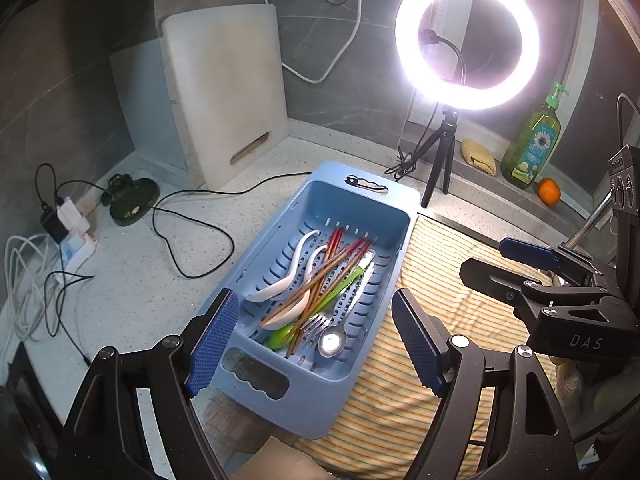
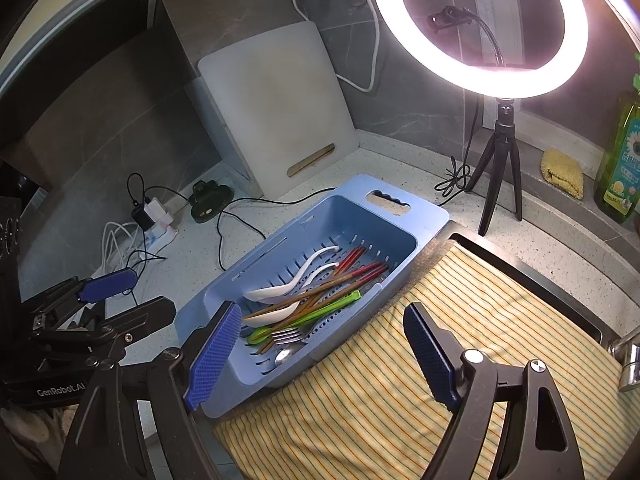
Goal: Organize utensils
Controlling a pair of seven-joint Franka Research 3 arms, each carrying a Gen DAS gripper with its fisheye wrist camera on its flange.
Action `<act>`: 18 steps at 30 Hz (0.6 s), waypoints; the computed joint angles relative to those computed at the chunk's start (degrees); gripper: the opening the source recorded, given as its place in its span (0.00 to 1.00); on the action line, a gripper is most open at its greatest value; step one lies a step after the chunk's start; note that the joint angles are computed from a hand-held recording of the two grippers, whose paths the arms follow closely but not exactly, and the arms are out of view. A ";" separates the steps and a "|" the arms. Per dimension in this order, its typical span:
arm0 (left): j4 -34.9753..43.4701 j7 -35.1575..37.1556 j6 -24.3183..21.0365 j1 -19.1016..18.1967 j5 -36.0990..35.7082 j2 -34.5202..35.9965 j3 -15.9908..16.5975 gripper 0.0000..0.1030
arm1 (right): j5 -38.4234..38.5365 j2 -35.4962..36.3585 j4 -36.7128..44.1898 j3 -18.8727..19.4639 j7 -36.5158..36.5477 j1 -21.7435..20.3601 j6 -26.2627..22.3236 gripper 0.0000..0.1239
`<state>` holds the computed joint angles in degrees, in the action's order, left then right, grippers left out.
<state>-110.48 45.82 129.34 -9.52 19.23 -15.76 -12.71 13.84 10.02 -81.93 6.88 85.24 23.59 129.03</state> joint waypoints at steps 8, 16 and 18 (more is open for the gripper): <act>0.27 -0.06 -0.36 -0.10 0.01 0.14 -0.07 0.77 | 0.14 -0.42 -0.52 -0.06 0.03 -0.09 0.11 0.65; 0.33 0.41 -0.60 -0.27 -0.59 0.26 0.08 0.77 | 0.54 -1.42 -1.89 -0.10 -0.21 -0.43 0.52 0.65; 0.38 0.37 -0.72 -0.29 -0.63 0.32 0.02 0.77 | 0.69 -1.65 -2.20 -0.11 -0.07 -0.51 0.49 0.65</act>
